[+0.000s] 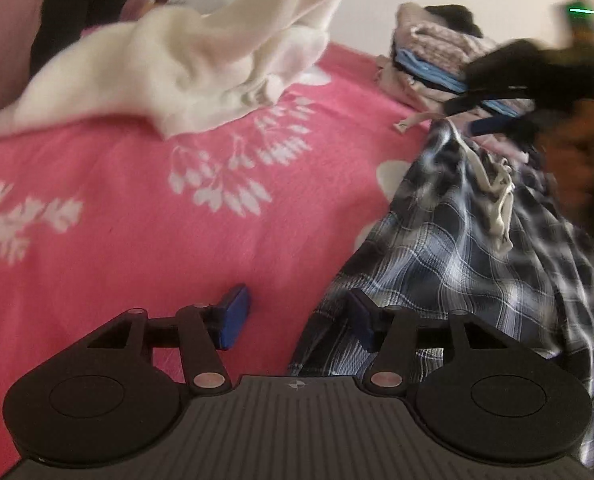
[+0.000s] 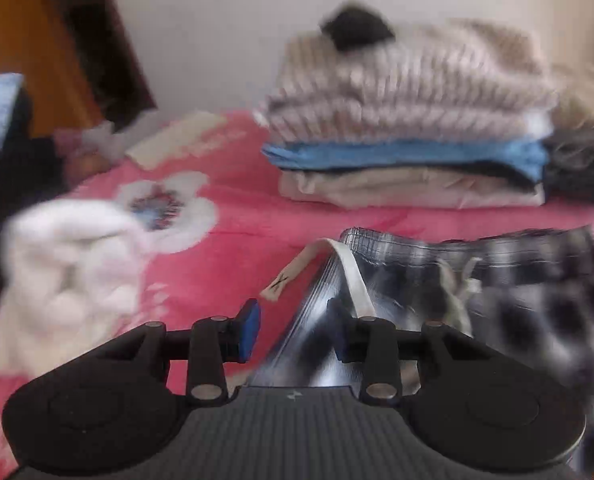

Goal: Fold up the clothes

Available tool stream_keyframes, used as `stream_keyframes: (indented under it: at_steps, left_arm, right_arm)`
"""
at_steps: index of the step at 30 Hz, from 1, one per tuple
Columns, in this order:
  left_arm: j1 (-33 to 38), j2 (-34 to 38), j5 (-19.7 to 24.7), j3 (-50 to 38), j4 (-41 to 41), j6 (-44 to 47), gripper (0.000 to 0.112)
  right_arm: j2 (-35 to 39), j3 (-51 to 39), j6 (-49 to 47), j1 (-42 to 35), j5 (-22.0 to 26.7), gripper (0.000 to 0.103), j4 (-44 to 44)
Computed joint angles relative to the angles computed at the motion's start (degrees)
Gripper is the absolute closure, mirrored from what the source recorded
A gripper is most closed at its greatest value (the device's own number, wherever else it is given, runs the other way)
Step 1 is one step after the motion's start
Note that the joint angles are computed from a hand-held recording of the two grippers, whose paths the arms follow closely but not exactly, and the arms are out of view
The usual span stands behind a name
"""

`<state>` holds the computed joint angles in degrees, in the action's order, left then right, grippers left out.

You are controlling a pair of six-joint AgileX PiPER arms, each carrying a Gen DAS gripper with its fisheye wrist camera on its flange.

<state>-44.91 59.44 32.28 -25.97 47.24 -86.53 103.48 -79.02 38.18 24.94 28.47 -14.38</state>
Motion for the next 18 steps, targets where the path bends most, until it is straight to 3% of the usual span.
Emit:
stream_keyframes:
  at_steps: [4, 7, 8, 12, 15, 18]
  left_arm:
    - [-0.9, 0.4, 0.0, 0.5, 2.5, -0.9, 0.060]
    - [-3.4, 1.5, 1.2, 0.6, 6.5, -4.6, 0.069]
    - [-5.0, 2.0, 2.4, 0.6, 8.2, -6.1, 0.076]
    - [-7.8, 1.8, 4.5, 0.5, 9.7, -7.5, 0.111]
    - [-7.6, 0.3, 4.6, 0.6, 8.6, -7.3, 0.112]
    - [-1.3, -1.2, -0.7, 1.4, 4.0, -3.6, 0.112]
  right_arm:
    - [10.0, -9.6, -0.8, -1.4, 5.8, 0.066, 1.1]
    - [10.8, -7.6, -0.5, -1.9, 2.8, 0.094, 0.3]
    - [10.3, -6.3, 0.6, -1.8, 1.6, 0.097, -1.2]
    - [7.1, -1.4, 6.0, -0.6, -2.8, 0.098, -7.7]
    - [5.0, 0.1, 9.5, 0.2, -5.2, 0.098, -11.0]
    - [6.2, -2.0, 8.2, 0.4, -5.3, 0.098, -10.1]
